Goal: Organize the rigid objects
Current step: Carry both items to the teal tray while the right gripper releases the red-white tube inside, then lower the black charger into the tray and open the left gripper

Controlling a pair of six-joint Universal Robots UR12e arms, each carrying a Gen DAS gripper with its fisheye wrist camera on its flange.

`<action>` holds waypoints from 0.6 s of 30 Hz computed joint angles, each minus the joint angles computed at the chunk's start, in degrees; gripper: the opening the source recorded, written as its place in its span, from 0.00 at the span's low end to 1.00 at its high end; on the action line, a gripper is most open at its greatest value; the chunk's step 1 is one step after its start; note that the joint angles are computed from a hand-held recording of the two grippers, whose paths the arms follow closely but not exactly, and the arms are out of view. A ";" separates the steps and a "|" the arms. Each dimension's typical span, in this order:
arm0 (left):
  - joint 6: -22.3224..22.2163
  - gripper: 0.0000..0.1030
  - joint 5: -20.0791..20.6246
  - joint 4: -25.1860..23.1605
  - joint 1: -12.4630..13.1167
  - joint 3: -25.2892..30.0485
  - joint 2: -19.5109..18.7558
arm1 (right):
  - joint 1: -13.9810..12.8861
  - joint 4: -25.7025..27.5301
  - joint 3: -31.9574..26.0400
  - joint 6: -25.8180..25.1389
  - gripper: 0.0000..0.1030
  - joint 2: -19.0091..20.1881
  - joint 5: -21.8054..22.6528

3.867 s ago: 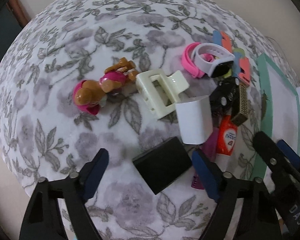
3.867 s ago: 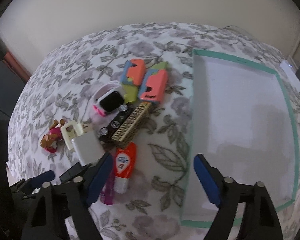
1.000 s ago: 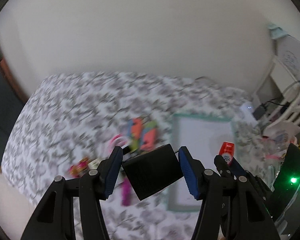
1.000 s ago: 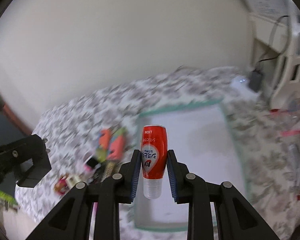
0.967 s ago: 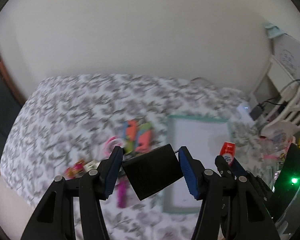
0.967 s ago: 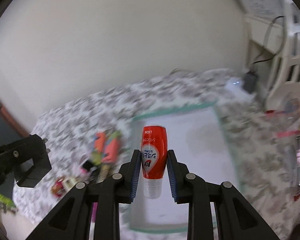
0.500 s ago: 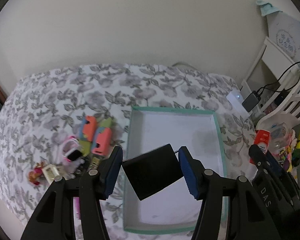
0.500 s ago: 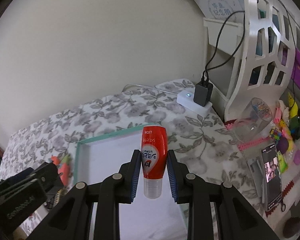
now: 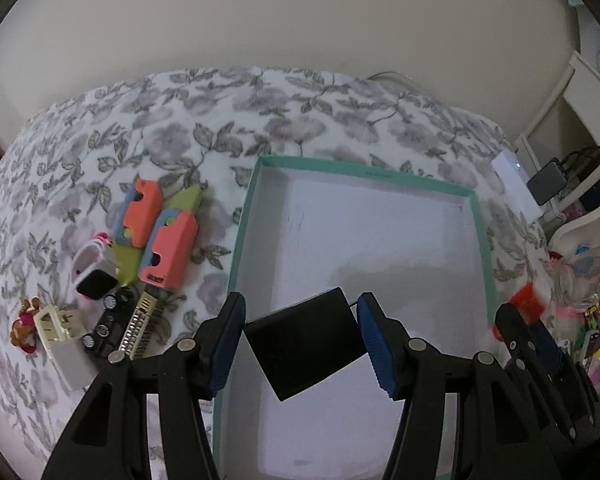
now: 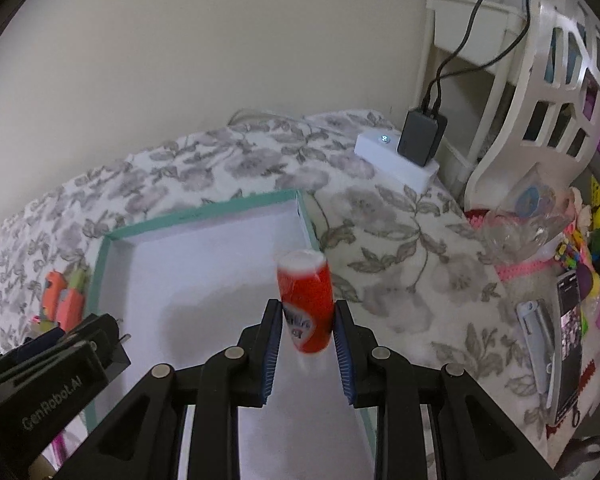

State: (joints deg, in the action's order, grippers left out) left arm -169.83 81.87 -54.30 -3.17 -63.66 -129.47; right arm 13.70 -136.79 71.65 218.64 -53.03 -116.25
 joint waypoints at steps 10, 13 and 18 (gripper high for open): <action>0.42 0.58 -0.08 -0.72 0.10 0.23 -0.72 | -0.03 2.38 -1.13 -0.28 0.27 0.88 0.13; -0.14 0.58 -0.32 -0.30 0.22 -0.02 -0.49 | 0.03 2.52 -1.20 -0.53 0.27 0.80 0.29; 0.33 0.59 -1.22 0.12 0.46 -0.43 0.17 | 0.17 2.69 -1.22 -0.08 0.28 0.56 0.09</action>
